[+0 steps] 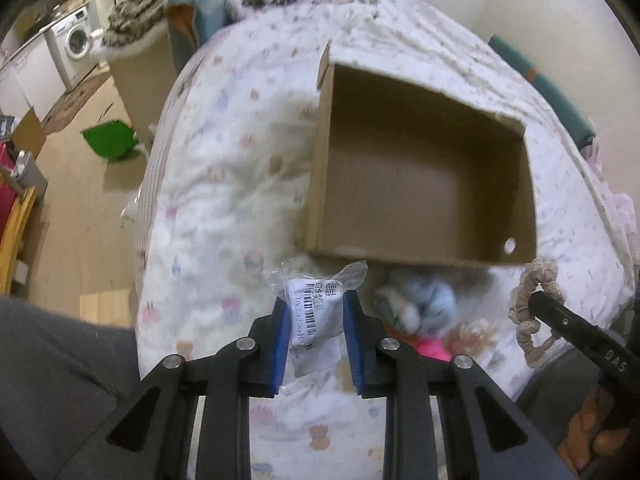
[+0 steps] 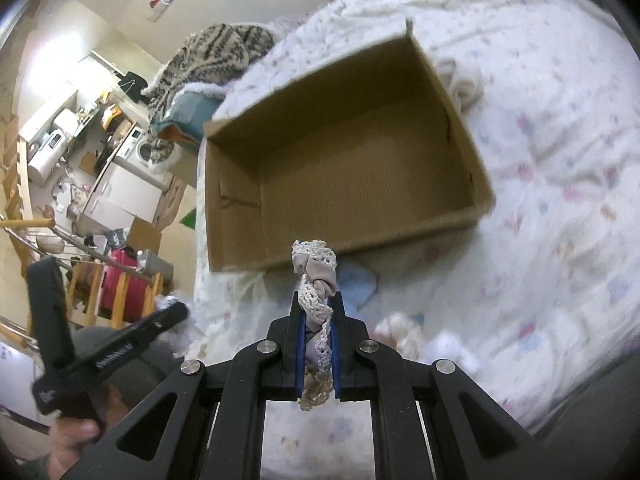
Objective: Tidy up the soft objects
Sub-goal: 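Carry the clear bag with the left tool while the right tool carries the scrunchie into the box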
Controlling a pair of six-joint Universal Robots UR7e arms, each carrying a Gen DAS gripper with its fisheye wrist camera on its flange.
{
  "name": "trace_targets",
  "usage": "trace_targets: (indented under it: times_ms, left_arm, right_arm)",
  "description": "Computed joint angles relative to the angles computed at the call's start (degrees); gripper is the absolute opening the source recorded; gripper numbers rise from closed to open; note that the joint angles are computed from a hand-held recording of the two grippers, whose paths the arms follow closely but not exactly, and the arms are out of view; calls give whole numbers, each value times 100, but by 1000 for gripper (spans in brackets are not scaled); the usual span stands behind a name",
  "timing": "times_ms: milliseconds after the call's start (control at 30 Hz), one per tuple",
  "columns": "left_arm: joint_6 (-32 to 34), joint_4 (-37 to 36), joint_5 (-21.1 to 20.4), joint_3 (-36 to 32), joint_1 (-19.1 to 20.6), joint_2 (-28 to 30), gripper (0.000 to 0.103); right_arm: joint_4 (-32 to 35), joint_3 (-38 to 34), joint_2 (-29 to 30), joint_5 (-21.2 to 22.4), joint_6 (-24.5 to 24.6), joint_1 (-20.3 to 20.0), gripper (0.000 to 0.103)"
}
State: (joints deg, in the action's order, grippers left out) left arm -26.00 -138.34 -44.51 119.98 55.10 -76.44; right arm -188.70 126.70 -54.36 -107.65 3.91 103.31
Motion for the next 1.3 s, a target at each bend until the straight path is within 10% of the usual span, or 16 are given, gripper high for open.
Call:
trace_targets:
  times_ms: [1300]
  left_arm:
    - [2154,-1690,-128,-1496,649,2137,23]
  right_arm:
    - [866,-1647,940,-489,-492,-420,11]
